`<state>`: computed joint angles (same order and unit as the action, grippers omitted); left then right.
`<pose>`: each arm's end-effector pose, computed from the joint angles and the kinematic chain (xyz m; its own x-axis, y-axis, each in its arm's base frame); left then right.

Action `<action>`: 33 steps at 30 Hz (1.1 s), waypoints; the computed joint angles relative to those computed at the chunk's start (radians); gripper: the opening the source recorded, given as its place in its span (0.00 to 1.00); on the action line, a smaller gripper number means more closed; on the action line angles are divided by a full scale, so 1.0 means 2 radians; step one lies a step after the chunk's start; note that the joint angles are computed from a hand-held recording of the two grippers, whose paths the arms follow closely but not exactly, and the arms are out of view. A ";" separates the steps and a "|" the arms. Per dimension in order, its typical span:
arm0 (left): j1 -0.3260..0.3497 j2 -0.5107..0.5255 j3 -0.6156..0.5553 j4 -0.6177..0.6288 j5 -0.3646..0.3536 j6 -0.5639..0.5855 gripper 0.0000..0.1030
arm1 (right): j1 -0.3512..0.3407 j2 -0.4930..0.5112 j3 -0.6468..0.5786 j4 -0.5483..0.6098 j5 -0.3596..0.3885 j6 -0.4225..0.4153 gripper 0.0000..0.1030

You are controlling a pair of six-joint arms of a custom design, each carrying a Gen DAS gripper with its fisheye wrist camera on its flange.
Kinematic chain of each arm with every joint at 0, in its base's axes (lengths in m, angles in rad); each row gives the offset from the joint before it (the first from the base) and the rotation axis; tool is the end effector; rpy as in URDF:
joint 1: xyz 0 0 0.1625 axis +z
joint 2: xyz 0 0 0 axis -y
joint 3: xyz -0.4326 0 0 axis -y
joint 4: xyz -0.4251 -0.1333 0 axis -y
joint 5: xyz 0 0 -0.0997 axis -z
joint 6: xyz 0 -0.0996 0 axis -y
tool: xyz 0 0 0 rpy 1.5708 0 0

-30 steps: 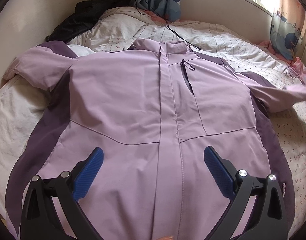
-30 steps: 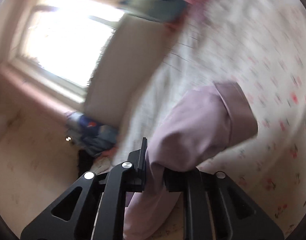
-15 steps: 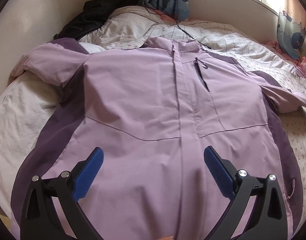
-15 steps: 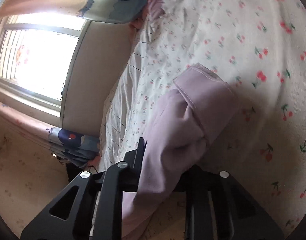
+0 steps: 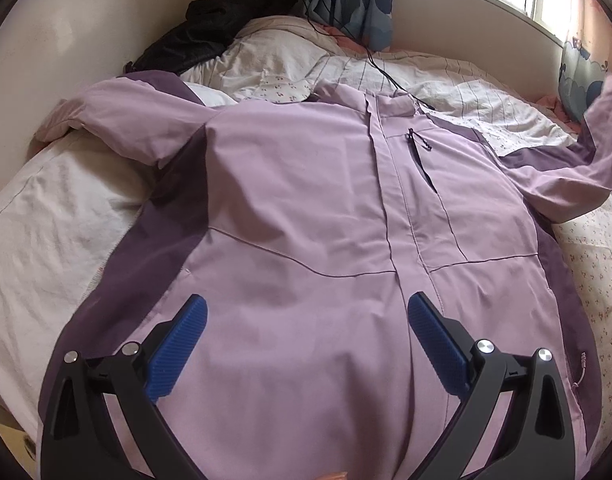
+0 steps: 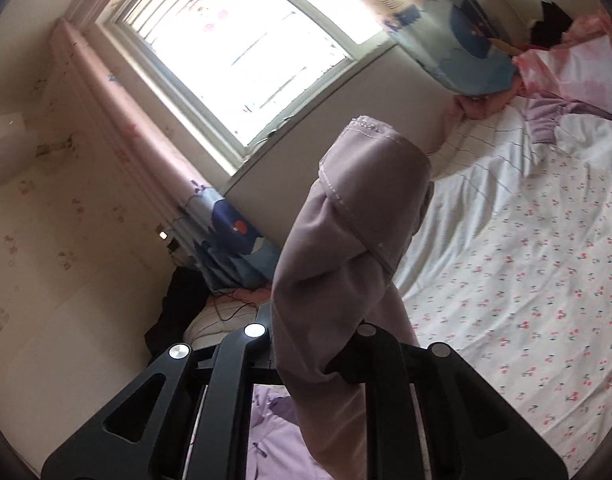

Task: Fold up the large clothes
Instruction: 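Grasp the jacket sleeve cuff with the right gripper and lift it, then carry the sleeve across the jacket body and lay it down with the right gripper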

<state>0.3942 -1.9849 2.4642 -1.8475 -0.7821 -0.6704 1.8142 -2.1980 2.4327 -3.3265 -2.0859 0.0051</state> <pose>-0.1863 -0.2984 0.2737 -0.6707 0.3191 -0.6695 0.6224 0.7331 -0.2741 0.1423 -0.2234 0.5092 -0.9632 0.2680 0.0194 -0.0071 0.0469 -0.9989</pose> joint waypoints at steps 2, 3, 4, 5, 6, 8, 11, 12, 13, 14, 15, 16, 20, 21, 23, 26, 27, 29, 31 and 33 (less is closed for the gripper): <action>-0.002 -0.011 -0.003 0.009 0.002 -0.002 0.94 | 0.063 0.078 -0.027 -0.039 -0.049 -0.012 0.13; -0.003 -0.017 -0.004 0.013 0.003 -0.004 0.94 | 0.085 0.113 -0.041 -0.052 -0.065 -0.017 0.13; -0.004 -0.025 -0.005 0.018 0.004 -0.004 0.94 | 0.103 0.146 -0.054 -0.061 -0.076 -0.021 0.12; -0.006 -0.031 -0.006 0.023 0.007 -0.005 0.94 | 0.116 0.169 -0.064 -0.068 -0.084 -0.024 0.12; -0.006 -0.034 -0.007 0.025 0.009 -0.005 0.94 | 0.129 0.198 -0.076 -0.074 -0.090 -0.025 0.13; -0.010 -0.046 -0.009 0.038 0.018 -0.010 0.94 | 0.148 0.247 -0.097 -0.081 -0.096 -0.028 0.13; -0.010 -0.062 -0.014 0.051 0.023 -0.015 0.94 | 0.167 0.309 -0.126 -0.081 -0.096 -0.032 0.13; -0.011 -0.066 -0.015 0.058 0.026 -0.018 0.94 | 0.176 0.329 -0.136 -0.081 -0.100 -0.034 0.13; -0.012 -0.068 -0.017 0.061 0.028 -0.019 0.94 | 0.178 0.348 -0.144 -0.079 -0.096 -0.035 0.12; -0.011 -0.071 -0.018 0.063 0.030 -0.018 0.94 | 0.180 0.366 -0.152 -0.075 -0.091 -0.034 0.12; -0.011 -0.073 -0.019 0.063 0.029 -0.019 0.94 | 0.181 0.381 -0.156 -0.073 -0.086 -0.034 0.13; -0.010 -0.075 -0.020 0.062 0.027 -0.018 0.94 | 0.181 0.395 -0.161 -0.070 -0.080 -0.034 0.12; -0.007 -0.078 -0.022 0.058 0.025 -0.018 0.94 | 0.181 0.451 -0.182 -0.058 -0.063 -0.034 0.12; -0.007 -0.078 -0.022 0.057 0.024 -0.018 0.94 | 0.180 0.462 -0.186 -0.056 -0.059 -0.034 0.12; -0.007 -0.079 -0.022 0.057 0.024 -0.018 0.94 | 0.178 0.486 -0.194 -0.054 -0.054 -0.032 0.12; -0.009 -0.080 -0.022 0.056 0.023 -0.019 0.94 | 0.173 0.519 -0.202 -0.050 -0.044 -0.027 0.12; -0.009 -0.080 -0.022 0.056 0.022 -0.019 0.94 | 0.171 0.530 -0.204 -0.051 -0.041 -0.025 0.12; -0.009 -0.078 -0.021 0.053 0.019 -0.018 0.94 | 0.166 0.551 -0.207 -0.057 -0.031 -0.017 0.13; -0.010 -0.077 -0.021 0.053 0.018 -0.018 0.94 | 0.155 0.558 -0.201 -0.066 -0.018 -0.011 0.13; -0.009 -0.076 -0.021 0.050 0.016 -0.016 0.94 | 0.147 0.574 -0.198 -0.077 -0.011 -0.005 0.13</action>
<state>0.3765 -2.1367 2.4231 -1.7471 -0.7494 -0.7016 2.1072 -1.0502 2.0371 -3.4814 -2.1070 -0.0058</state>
